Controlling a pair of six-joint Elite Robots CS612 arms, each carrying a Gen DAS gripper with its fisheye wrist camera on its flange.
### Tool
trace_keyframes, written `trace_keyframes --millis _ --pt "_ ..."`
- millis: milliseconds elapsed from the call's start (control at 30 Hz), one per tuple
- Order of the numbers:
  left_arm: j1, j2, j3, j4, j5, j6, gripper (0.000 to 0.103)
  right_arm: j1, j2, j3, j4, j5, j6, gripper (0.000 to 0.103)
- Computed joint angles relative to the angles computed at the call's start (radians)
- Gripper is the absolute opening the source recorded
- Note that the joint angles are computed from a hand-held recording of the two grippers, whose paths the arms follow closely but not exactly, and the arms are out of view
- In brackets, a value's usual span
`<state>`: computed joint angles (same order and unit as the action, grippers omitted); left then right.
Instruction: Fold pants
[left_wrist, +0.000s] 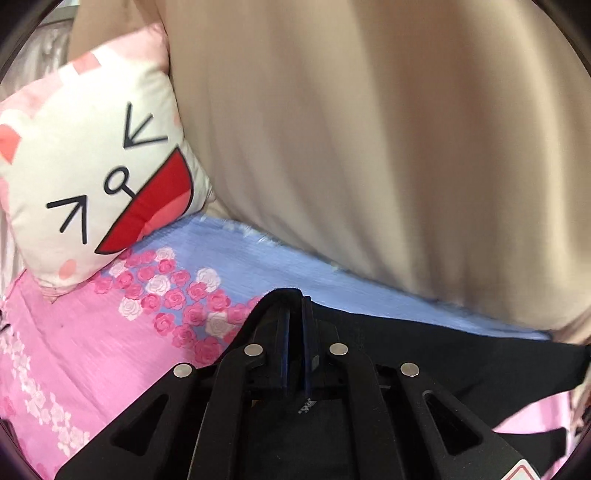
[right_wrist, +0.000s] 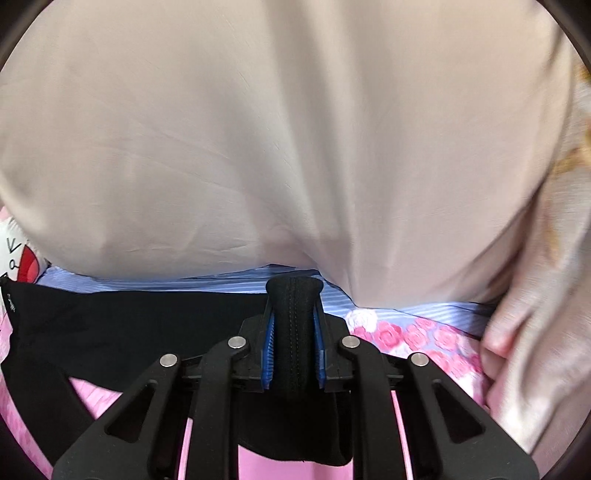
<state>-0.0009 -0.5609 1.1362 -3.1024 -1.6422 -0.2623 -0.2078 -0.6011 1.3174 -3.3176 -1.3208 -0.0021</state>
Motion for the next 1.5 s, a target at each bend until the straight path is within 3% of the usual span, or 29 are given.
trace_keyframes --millis 67,167,233,300,400,533,667,733,767,800,833,867,933,1067,1133,1167,1233,1267,1300,1367,1433,1500 --pt "0.01 -0.023 0.059 -0.081 -0.029 0.003 0.004 0.005 -0.022 0.042 -0.07 0.018 0.011 0.016" --pt "0.024 -0.076 0.181 -0.181 -0.07 0.005 0.005 -0.005 -0.078 0.202 -0.241 0.046 0.006 0.016" --pt "0.032 -0.103 0.252 -0.218 -0.075 -0.002 0.005 -0.023 -0.111 0.307 -0.319 0.069 0.011 0.016" --pt "0.042 -0.124 0.315 -0.229 -0.073 0.0 0.006 -0.024 -0.122 0.375 -0.36 0.049 0.01 0.016" --pt "0.048 -0.146 0.393 -0.209 -0.035 0.027 0.007 -0.043 -0.132 0.475 -0.366 0.033 0.005 0.016" --pt "0.037 -0.152 0.449 -0.114 0.074 0.086 0.009 -0.046 -0.135 0.538 -0.277 -0.037 -0.033 0.017" --pt "0.012 -0.145 0.458 -0.051 0.211 0.142 0.016 -0.047 -0.134 0.574 -0.267 -0.029 -0.011 0.022" --pt "0.006 -0.153 0.468 -0.048 0.243 0.15 0.017 -0.057 -0.153 0.616 -0.322 -0.02 0.022 0.036" --pt "0.0 -0.162 0.48 -0.061 0.288 0.156 0.017 -0.064 -0.159 0.634 -0.353 -0.018 0.036 0.048" --pt "-0.004 -0.173 0.494 -0.073 0.33 0.152 0.027 -0.07 -0.17 0.659 -0.383 -0.022 0.049 0.063" --pt "-0.006 -0.185 0.509 -0.083 0.367 0.135 0.035 -0.08 -0.182 0.688 -0.43 -0.019 0.073 0.07" --pt "-0.006 -0.194 0.52 -0.101 0.384 0.116 0.042 -0.085 -0.189 0.702 -0.457 -0.016 0.097 0.073" --pt "-0.01 -0.218 0.547 -0.144 0.423 0.085 0.042 -0.121 -0.192 0.723 -0.513 0.043 0.199 0.073" --pt "-0.053 -0.248 0.571 -0.212 0.463 0.12 0.042 -0.165 -0.177 0.692 -0.553 0.202 0.385 0.076" --pt "-0.083 -0.252 0.569 -0.226 0.42 0.145 0.051 -0.163 -0.166 0.634 -0.431 0.283 0.414 0.086" --pt "-0.098 -0.251 0.565 -0.224 0.394 0.152 0.059 -0.153 -0.176 0.616 -0.326 0.273 0.381 0.087" --pt "-0.13 -0.24 0.557 -0.224 0.317 0.169 0.061 -0.107 -0.172 0.552 -0.117 0.187 0.261 0.081" --pt "-0.142 -0.234 0.548 -0.211 0.287 0.179 0.062 -0.086 -0.167 0.523 -0.049 0.142 0.201 0.047" --pt "-0.153 -0.228 0.544 -0.202 0.27 0.184 0.062 -0.062 -0.164 0.496 -0.024 0.087 0.153 0.019" --pt "-0.189 -0.211 0.531 -0.171 0.283 0.209 0.062 -0.041 -0.191 0.495 -0.098 0.04 0.11 0.014" --pt "-0.222 -0.196 0.529 -0.169 0.331 0.251 0.062 -0.033 -0.237 0.539 -0.303 0.039 0.041 0.014" --pt "-0.238 -0.19 0.537 -0.182 0.342 0.268 0.062 -0.025 -0.268 0.585 -0.393 -0.024 -0.05 0.014"
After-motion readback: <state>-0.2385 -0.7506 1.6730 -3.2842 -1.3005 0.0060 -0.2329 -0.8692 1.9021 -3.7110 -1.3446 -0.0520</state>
